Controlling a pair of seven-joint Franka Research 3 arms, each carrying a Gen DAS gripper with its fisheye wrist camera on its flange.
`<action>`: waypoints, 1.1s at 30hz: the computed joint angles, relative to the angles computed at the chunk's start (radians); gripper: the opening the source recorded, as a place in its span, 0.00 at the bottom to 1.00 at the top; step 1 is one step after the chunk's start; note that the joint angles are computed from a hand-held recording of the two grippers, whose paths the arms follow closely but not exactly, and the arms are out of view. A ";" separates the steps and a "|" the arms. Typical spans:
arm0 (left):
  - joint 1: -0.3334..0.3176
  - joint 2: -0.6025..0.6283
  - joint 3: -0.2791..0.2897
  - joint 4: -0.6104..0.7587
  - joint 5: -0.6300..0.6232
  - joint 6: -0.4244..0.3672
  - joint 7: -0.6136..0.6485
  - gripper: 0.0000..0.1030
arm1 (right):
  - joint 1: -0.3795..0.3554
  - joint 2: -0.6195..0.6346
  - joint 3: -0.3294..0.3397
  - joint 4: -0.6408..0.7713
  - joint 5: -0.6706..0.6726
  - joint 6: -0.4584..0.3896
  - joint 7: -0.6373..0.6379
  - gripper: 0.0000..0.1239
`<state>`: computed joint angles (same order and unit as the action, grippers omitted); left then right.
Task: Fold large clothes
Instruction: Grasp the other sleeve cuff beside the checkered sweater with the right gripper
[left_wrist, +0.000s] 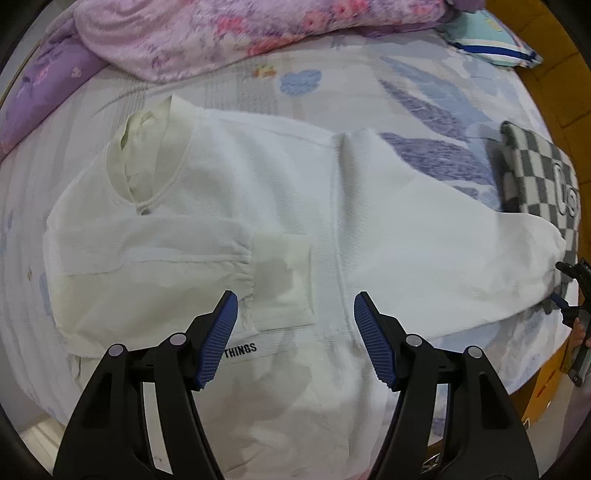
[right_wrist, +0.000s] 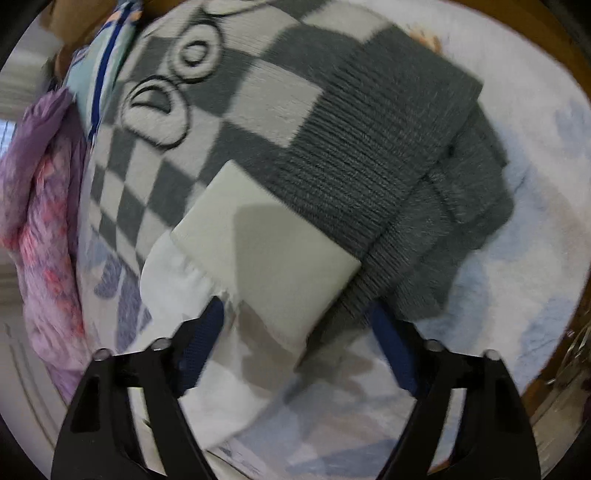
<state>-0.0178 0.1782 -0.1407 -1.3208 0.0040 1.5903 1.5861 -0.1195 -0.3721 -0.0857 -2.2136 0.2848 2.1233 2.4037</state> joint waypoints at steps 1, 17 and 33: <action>0.001 0.003 0.002 -0.002 0.003 -0.001 -0.007 0.65 | -0.004 -0.001 0.002 -0.005 -0.002 0.016 0.010 0.47; 0.018 0.026 0.005 -0.039 -0.011 0.026 -0.009 0.65 | -0.022 -0.034 0.002 -0.086 0.056 0.154 0.007 0.30; 0.006 0.042 -0.006 -0.028 -0.012 0.028 0.011 0.65 | -0.002 -0.077 -0.028 -0.110 0.133 0.081 0.100 0.28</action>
